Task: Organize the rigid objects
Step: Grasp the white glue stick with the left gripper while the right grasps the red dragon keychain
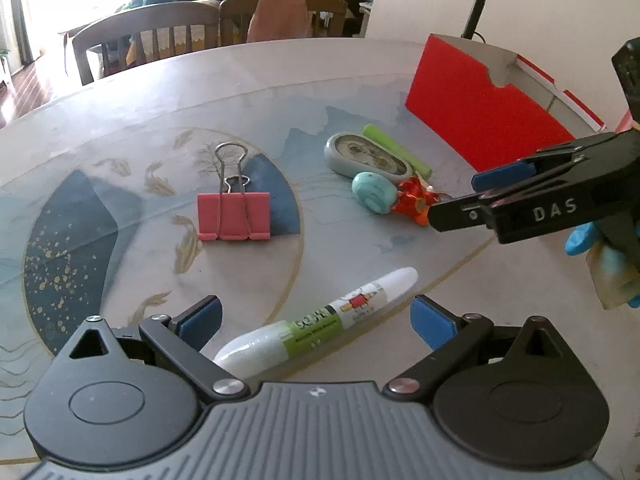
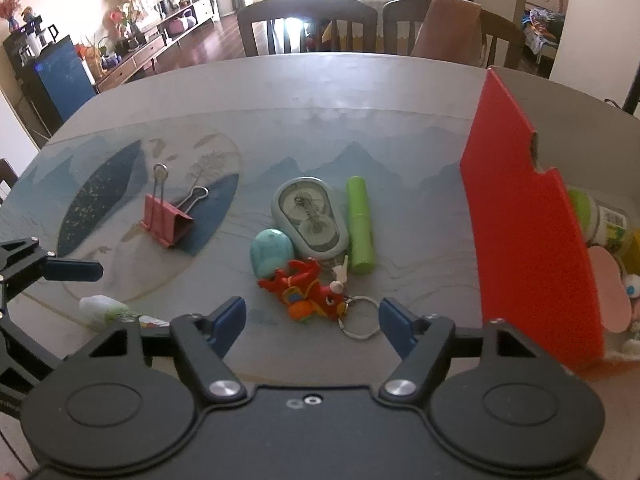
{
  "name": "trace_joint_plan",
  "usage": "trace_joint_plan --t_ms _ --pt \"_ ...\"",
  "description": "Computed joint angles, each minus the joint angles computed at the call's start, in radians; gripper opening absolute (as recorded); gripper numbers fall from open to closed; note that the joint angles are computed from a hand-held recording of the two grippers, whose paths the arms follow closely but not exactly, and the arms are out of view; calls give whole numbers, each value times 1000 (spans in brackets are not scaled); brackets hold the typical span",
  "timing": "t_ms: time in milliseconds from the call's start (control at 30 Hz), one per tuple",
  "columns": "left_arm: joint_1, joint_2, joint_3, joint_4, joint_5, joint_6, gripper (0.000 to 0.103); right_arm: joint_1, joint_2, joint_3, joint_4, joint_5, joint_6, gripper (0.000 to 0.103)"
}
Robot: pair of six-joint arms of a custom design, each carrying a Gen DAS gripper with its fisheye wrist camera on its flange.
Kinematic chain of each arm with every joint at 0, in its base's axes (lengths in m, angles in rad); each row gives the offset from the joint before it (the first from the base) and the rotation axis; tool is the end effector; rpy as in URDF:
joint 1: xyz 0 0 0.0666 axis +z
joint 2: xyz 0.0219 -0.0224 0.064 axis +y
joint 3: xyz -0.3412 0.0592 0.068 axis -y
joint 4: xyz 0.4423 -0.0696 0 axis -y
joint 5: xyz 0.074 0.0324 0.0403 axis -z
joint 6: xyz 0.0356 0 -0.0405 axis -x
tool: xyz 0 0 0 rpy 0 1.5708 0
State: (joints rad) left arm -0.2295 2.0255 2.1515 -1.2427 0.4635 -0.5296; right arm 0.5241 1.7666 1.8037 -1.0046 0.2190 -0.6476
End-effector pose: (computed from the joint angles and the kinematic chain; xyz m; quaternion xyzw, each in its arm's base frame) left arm 0.6954 -0.1792 0.3676 0.3994 0.8616 -0.1885 0.2501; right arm 0.5742 0.3225 0.3788 0.0910 0.9453 0.0763 0.3038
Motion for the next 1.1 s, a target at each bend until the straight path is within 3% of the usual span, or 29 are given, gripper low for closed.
trace_joint_plan --t_ms 367,433,600,833,1100 --pt "-8 14 -6 22 2 -46 100 -8 48 41 -18 -14 85 59" --pt "-8 18 -4 20 2 -52 92 -10 50 41 -15 -19 86 56" --pt "-12 12 -17 27 -3 -64 87 -8 56 44 -8 -13 99 55" --pt "-18 -26 -71 60 -18 -97 65 -1 62 51 -12 9 95 41" --pt "-30 -70 -125 71 -44 -125 35 11 42 29 -6 28 61 40"
